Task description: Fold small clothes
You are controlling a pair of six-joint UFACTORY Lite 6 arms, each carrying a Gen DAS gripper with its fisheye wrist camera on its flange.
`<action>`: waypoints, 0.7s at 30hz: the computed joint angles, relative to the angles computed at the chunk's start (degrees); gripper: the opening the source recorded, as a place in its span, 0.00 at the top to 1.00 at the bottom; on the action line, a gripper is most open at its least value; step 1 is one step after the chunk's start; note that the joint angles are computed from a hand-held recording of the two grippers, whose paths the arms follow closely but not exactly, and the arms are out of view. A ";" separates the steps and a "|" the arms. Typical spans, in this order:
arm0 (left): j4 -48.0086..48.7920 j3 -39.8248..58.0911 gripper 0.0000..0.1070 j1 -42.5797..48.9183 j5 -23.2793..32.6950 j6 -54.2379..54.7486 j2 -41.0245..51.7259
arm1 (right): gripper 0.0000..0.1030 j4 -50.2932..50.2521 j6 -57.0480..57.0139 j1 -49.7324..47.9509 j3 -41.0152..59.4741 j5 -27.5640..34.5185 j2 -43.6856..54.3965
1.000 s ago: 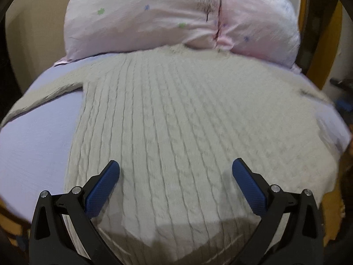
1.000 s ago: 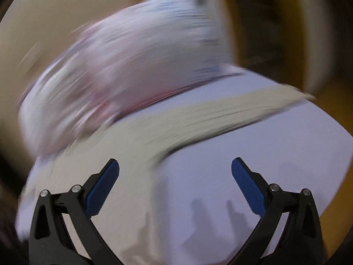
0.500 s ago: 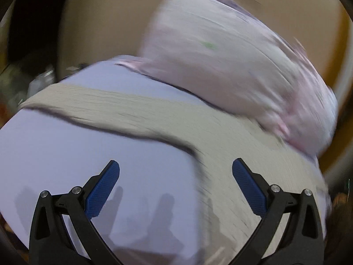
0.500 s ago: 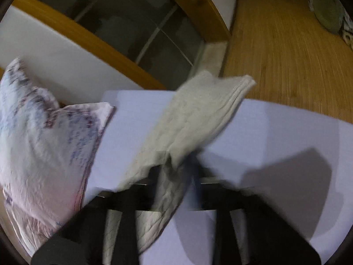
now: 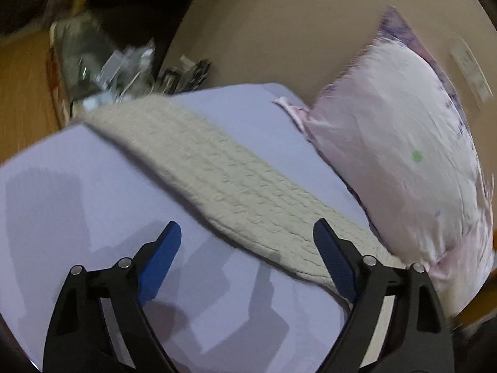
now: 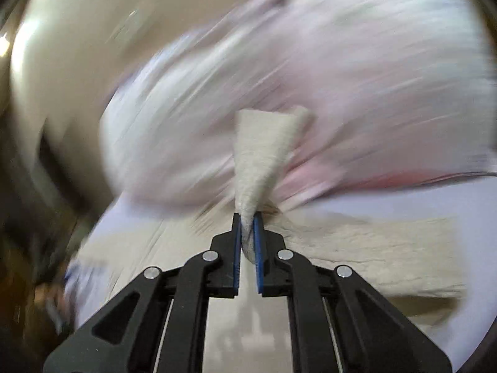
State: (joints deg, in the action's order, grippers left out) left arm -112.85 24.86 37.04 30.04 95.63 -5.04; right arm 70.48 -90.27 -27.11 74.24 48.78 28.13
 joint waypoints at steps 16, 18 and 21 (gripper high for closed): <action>10.43 16.46 0.93 14.18 12.33 -15.34 22.47 | 0.18 -6.15 2.84 -14.96 -3.35 11.68 -1.73; 11.92 17.49 0.93 11.53 7.81 -16.89 19.48 | 0.18 -6.64 3.29 -17.90 -1.96 13.88 -1.29; 9.07 14.65 0.94 0.71 -2.09 -13.47 4.74 | 0.18 -6.04 2.86 -21.13 -0.14 15.52 -0.77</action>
State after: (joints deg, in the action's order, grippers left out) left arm -103.78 39.50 37.75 27.95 82.15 -0.30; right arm 64.45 -87.41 -48.24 74.10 64.30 27.36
